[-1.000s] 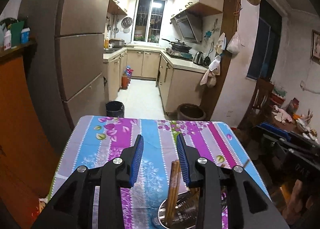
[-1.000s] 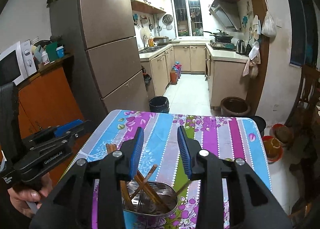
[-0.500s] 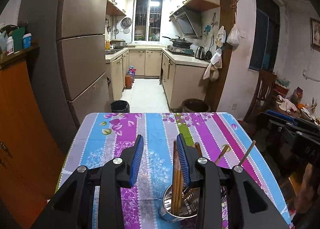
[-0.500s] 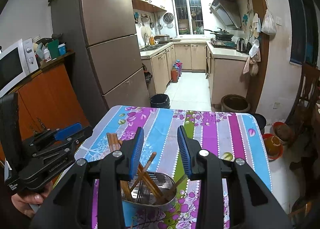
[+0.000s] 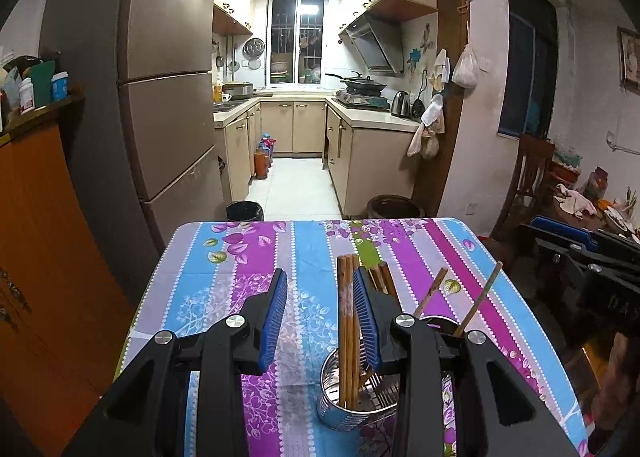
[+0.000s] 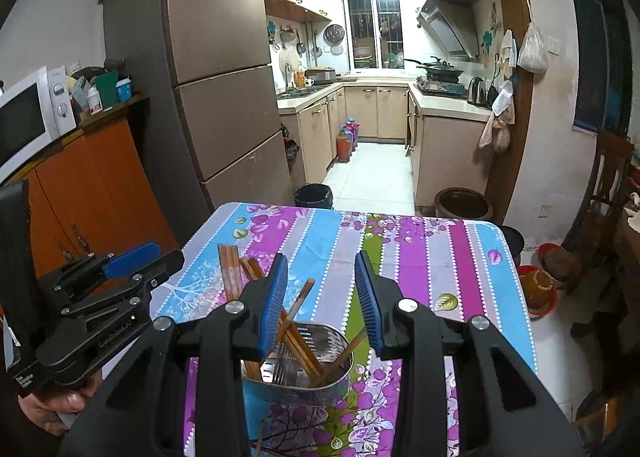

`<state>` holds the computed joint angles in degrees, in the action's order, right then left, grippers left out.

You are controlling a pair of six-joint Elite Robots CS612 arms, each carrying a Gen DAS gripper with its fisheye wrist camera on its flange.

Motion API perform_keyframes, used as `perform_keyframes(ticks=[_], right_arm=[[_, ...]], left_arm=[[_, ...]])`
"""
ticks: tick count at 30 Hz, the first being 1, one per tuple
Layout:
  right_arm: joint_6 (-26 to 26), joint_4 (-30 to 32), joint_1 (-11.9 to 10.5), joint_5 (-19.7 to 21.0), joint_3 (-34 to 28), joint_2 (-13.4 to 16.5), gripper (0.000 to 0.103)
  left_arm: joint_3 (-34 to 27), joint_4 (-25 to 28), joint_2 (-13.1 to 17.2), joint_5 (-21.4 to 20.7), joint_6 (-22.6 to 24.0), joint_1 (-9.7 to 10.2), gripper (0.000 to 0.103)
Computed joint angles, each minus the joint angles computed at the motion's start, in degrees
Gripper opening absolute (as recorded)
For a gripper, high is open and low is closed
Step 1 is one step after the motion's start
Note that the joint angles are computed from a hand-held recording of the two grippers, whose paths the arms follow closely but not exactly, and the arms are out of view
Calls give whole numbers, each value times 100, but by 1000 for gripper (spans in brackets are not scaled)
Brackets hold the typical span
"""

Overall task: Organize utensils
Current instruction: 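Lift both open tools out of the holder and back over the table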

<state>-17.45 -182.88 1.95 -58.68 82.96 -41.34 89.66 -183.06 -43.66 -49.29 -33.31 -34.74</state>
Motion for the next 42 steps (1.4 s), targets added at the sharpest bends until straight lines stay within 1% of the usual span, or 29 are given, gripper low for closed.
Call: perform_keyframes(ticks=[6,8,11,13,18,21,26,30,33,36,42], right_arm=[[-91,-221,2,-97,199,-41,33],[-125,-276,-14,-65,281,-60,33],[-244,-440,-26,-121,445,-84,33],[-295,-471,-45,-90,543,-100,33],[-343,-612,-95,-96,763,-122,33],[-274,-662,-144,-21,866,-138,33],[-185,-887,-240,129,1095,-163,33],[-175,-1159,-292,169,1293,-156,35],[-214,-1410,-331,153,1442,-142,38],[-233,-1575,-377,177,1571,-124,38],[-259,-1648,-480,312,1795,-119,40]], left_arm=[[140,6,-32,203,-147,-92,36],[197,-27,-39,306,-176,-147,36],[281,-64,-42,463,-190,-227,36],[358,-142,-53,454,-209,-267,37],[560,-218,-56,491,-428,-375,38],[657,-225,-58,568,-482,-447,38],[811,-380,-48,698,-535,-596,40],[863,-347,-10,1003,-537,-755,42],[917,-484,9,1061,-478,-842,43],[975,-629,31,1224,-353,-959,44],[1078,-799,46,1501,-239,-1144,48]])
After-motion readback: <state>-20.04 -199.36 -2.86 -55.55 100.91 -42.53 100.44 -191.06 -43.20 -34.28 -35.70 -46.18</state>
